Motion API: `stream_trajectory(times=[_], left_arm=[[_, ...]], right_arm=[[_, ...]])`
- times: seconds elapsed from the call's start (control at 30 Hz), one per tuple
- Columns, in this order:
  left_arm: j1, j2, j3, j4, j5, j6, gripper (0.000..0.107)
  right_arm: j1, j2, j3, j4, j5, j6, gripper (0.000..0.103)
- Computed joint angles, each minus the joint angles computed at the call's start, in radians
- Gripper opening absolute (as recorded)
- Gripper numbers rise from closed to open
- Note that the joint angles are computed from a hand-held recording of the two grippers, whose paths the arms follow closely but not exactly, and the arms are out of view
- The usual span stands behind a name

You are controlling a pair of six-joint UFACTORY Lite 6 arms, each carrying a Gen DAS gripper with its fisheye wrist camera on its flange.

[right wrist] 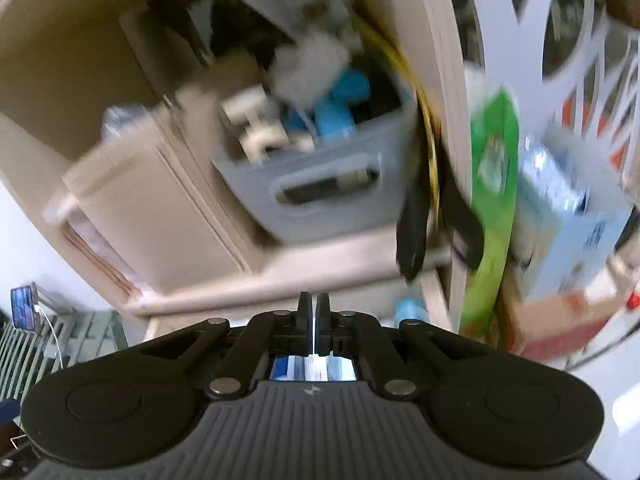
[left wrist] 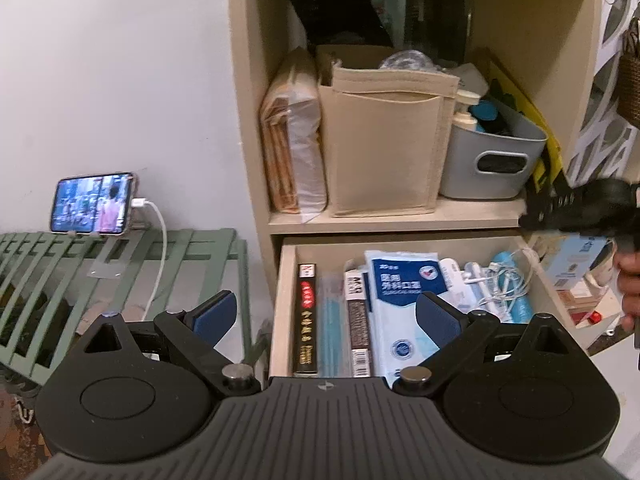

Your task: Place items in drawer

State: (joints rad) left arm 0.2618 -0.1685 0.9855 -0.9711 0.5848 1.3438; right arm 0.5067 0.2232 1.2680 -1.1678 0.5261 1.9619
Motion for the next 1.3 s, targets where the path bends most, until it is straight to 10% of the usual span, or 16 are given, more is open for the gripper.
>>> stream_trajectory(times=[0.13, 0.27, 0.4, 0.6, 0.77, 1.3], left_arm=[[-0.027, 0.03, -0.019, 0.067, -0.026, -0.004, 0.101], [-0.058, 0.052, -0.057, 0.206, -0.026, -0.052, 0.101], [-0.004, 0.002, -0.1, 0.195, 0.051, 0.035, 0.101], [0.134, -0.084, -0.185, 0.15, 0.177, 0.207, 0.089], [0.181, -0.123, -0.251, 0.174, 0.211, 0.272, 0.009], [0.304, -0.253, -0.391, 0.136, 0.29, 0.581, 0.001]], right_arm=[[0.057, 0.035, -0.03, -0.022, 0.051, 0.008, 0.026], [0.218, -0.015, -0.147, -0.227, 0.177, 0.207, 0.079], [0.404, -0.042, -0.188, -0.212, 0.327, 0.224, 0.082], [0.68, 0.012, -0.163, -0.137, 0.596, 0.24, 0.068], [0.772, 0.094, -0.125, -0.052, 0.597, 0.244, 0.008], [0.82, 0.191, -0.072, 0.002, 0.526, 0.327, 0.003]])
